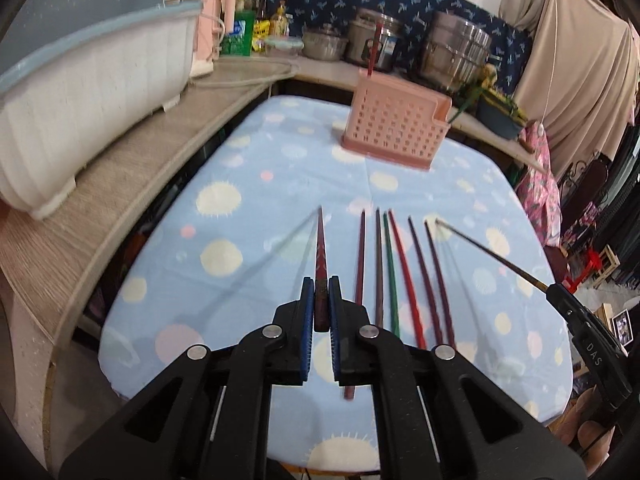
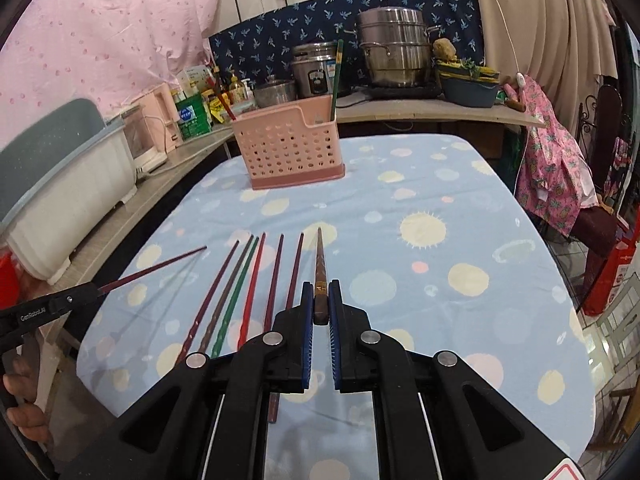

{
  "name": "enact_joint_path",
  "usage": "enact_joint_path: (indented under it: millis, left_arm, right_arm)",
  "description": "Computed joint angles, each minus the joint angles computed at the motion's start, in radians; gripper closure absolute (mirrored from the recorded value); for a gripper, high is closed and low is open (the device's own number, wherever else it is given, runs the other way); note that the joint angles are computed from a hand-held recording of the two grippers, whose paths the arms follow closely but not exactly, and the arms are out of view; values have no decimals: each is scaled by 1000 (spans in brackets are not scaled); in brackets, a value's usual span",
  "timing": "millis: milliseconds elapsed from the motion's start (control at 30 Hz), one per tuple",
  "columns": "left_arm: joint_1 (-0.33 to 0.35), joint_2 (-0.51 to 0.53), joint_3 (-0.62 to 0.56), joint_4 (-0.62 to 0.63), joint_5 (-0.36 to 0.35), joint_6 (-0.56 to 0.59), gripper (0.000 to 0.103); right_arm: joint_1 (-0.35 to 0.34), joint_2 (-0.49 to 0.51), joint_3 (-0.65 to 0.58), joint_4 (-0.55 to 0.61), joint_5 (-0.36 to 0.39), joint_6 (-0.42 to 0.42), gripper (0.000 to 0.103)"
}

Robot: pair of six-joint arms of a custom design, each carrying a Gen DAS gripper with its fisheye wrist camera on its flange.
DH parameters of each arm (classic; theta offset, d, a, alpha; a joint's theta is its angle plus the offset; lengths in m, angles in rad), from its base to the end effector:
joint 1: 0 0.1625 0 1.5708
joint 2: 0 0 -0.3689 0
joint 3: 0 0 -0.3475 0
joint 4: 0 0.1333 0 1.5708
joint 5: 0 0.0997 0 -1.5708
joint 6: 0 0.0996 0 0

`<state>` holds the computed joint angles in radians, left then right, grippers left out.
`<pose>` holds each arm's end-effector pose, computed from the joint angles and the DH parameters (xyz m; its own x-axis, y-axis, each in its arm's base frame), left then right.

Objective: Organize utensils
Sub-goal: 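Lift both chopsticks and lower them into the pink holder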

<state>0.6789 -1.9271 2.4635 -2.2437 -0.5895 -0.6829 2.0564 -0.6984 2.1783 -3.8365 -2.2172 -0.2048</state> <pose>-0.0794 -0.3417 0.2894 -0.8257 -0.1120 -0.5529 0.3223 0.7108 -0.6252 0.2706 -0.3556 0.0680 -0.8188 -0.1230 0.5607 -0.5070 0.6129 -0.6060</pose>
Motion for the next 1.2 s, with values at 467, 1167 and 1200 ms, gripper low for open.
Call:
enact_joint_path:
  millis: [467, 1167, 1200]
  left_arm:
    - [60, 298, -246, -391, 72, 335, 96]
    - [98, 786, -878, -892, -30, 897, 96]
    - [107, 819, -919, -912, -30, 926, 96]
  right_arm:
    - [-26, -79, -204, 116, 78, -42, 96]
    - [0, 124, -931, 386, 247, -138, 96]
    - [-2, 144, -969, 399, 250, -139, 96]
